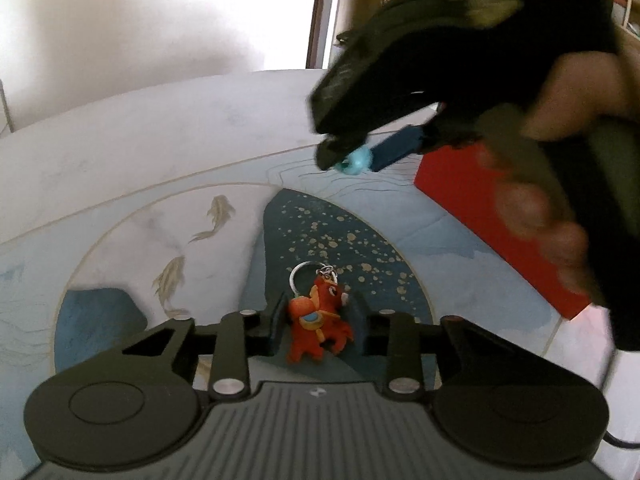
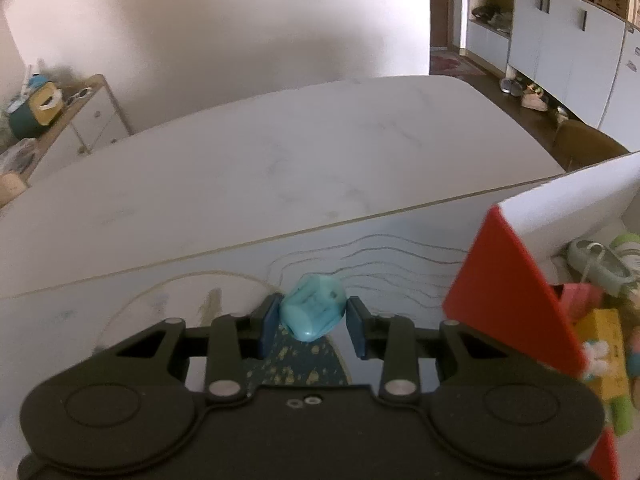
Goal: Organize rigid objects
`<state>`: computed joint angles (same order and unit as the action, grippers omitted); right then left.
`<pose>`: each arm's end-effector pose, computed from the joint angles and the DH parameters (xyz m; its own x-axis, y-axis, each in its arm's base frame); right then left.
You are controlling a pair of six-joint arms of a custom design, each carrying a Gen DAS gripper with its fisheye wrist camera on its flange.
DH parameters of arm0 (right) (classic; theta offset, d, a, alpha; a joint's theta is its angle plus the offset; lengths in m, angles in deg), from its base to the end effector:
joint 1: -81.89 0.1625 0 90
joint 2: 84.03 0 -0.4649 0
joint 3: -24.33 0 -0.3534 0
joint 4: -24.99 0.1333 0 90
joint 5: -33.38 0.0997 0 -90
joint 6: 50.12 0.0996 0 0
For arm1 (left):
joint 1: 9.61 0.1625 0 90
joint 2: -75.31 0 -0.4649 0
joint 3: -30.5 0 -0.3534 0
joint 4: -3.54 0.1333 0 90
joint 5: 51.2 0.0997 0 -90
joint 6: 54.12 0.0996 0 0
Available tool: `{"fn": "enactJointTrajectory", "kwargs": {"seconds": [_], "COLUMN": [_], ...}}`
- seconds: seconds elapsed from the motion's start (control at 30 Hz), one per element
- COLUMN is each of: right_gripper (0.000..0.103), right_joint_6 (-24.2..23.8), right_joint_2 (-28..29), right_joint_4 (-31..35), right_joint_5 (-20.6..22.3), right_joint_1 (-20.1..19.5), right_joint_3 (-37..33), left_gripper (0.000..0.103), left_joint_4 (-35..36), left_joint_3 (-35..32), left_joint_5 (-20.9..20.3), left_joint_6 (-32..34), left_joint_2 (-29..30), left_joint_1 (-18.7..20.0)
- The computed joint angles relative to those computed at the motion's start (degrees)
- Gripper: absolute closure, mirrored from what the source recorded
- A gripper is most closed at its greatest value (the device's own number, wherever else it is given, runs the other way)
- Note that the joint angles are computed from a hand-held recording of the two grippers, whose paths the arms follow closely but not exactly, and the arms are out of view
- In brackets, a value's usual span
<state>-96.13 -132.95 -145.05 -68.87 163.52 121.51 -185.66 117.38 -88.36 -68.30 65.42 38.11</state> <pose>0.0125 -0.6859 0.2190 -0.7492 -0.4295 0.5042 -0.5979 0.7660 -0.2360 -0.2817 -0.6259 -0.1200 -0.7824 0.0101 -0.6227 0.4447 0.7090 -0.5472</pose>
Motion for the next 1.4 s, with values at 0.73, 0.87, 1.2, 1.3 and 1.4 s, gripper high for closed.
{"fn": "enactJointTrajectory", "kwargs": {"seconds": [0.73,0.87,1.2,1.3,1.4], "right_gripper": [0.068,0.068,0.067,0.067,0.067], "right_joint_6": [-7.23,-8.70,-12.49,-12.52,-12.71], "right_joint_2": [-15.87,-17.51,-19.45,-19.95,-20.62], "right_joint_4": [13.66,16.01,20.81,21.73,22.51], "right_joint_5": [10.47,12.46,14.03,14.04,14.21], "right_joint_1": [-3.75,-5.02,-7.84,-8.22,-8.72], "right_joint_3": [4.91,4.29,2.50,2.62,2.99], "left_gripper": [0.091,0.091,0.091,0.090,0.089], "left_joint_4": [2.67,3.31,11.84,11.08,12.91], "left_joint_3": [4.37,3.41,5.98,6.65,6.13], "left_joint_5": [2.54,3.35,3.05,1.62,0.25], "left_joint_6": [-8.61,-7.54,-17.45,-16.57,-17.22], "left_joint_2": [-4.90,-5.11,-6.54,-6.23,-5.83], "left_joint_1": [-4.92,-5.97,-6.74,-7.04,-6.88]}}
